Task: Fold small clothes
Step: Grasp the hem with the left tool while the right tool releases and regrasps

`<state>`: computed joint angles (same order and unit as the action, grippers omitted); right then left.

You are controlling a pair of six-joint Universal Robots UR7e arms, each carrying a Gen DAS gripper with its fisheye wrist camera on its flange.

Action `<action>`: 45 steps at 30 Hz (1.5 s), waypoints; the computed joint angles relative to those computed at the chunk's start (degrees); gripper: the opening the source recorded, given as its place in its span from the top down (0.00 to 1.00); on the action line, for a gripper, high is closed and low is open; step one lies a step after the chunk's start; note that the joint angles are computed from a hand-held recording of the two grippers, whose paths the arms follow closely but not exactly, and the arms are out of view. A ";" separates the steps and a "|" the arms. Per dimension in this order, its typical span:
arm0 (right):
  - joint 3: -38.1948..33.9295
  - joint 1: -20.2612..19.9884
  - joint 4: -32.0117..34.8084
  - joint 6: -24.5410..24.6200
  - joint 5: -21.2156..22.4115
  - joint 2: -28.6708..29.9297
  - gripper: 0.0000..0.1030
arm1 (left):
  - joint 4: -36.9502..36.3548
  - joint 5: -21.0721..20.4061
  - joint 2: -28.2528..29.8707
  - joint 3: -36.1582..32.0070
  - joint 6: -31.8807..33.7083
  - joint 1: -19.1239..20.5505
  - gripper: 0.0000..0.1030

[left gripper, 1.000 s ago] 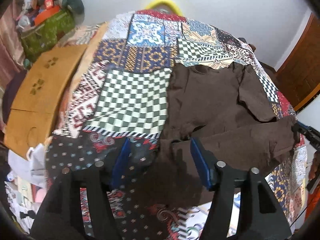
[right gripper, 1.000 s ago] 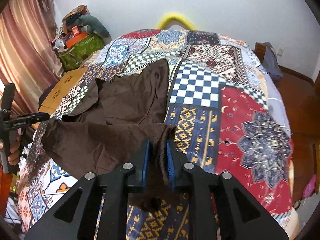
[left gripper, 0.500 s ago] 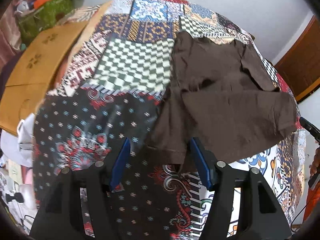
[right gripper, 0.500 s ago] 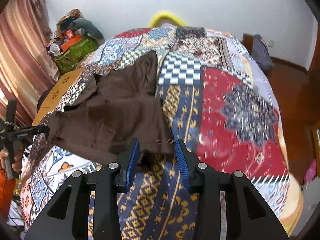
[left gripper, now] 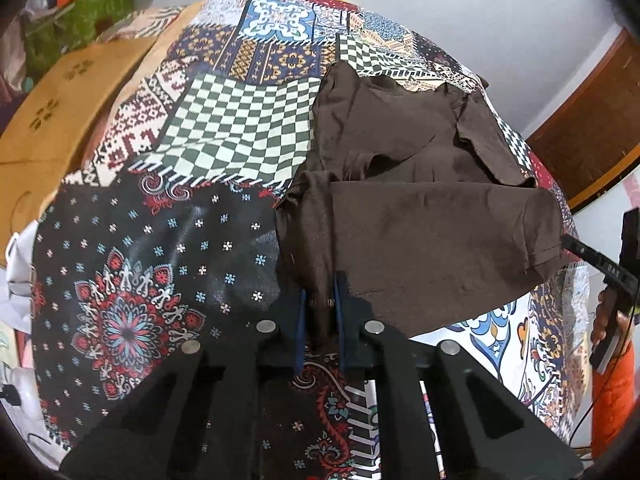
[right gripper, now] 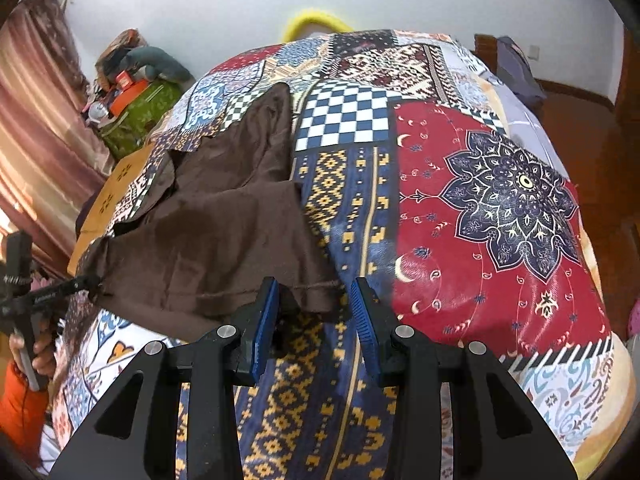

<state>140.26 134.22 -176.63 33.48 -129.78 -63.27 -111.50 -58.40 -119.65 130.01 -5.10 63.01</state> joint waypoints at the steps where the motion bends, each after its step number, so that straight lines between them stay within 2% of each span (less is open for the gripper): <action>1: 0.14 -0.51 -0.36 -0.21 0.38 0.12 0.67 | 0.61 0.73 -0.43 0.16 -0.34 -0.74 0.90; 4: 0.61 -1.51 -0.73 -0.86 2.75 -0.35 0.68 | 1.88 2.17 -1.66 0.59 -1.08 -2.80 0.91; 5: 0.78 -1.82 -0.40 -1.15 4.29 -0.89 0.71 | 2.24 2.54 -2.19 0.73 -1.20 -3.56 0.91; 7: 0.82 -2.03 0.68 -1.31 5.75 -1.39 0.93 | 3.25 3.31 -3.22 0.84 -1.74 -5.10 0.91; 13: 0.26 2.10 2.13 -1.84 2.67 -2.62 0.96 | 5.25 4.86 -5.27 -0.06 -3.07 -9.15 0.91; 17: -1.27 4.91 2.13 -3.13 0.71 -4.26 0.96 | 4.93 7.30 -5.94 -0.71 -2.73 -12.98 0.91; 22: -4.55 6.66 -1.37 -7.35 -2.00 -3.86 0.97 | 1.17 8.40 -2.94 -2.86 -1.69 -14.87 0.91; 25: -7.25 6.30 -2.99 -10.92 -2.90 -2.58 0.97 | -2.36 9.23 -0.02 -4.18 -0.32 -15.37 0.91; 31: -12.47 4.81 -7.08 -17.52 -7.64 1.14 0.97 | -11.47 10.71 7.00 -6.60 2.27 -13.52 0.92; 34: -15.37 2.46 -8.42 -20.53 -8.29 2.98 0.97 | -16.05 11.11 11.28 -8.05 3.21 -11.46 0.92; 39: -19.48 -1.50 -8.05 -24.05 -8.95 6.43 0.97 | -22.09 11.25 19.10 -10.85 5.08 -6.78 0.92; 45: -23.16 -7.21 -5.78 -25.05 -8.11 9.72 0.97 | -24.14 9.86 29.00 -16.07 6.34 0.16 0.92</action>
<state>117.10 127.01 -182.41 8.43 -137.89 -53.55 -135.63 -48.54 -90.65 113.94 1.24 63.17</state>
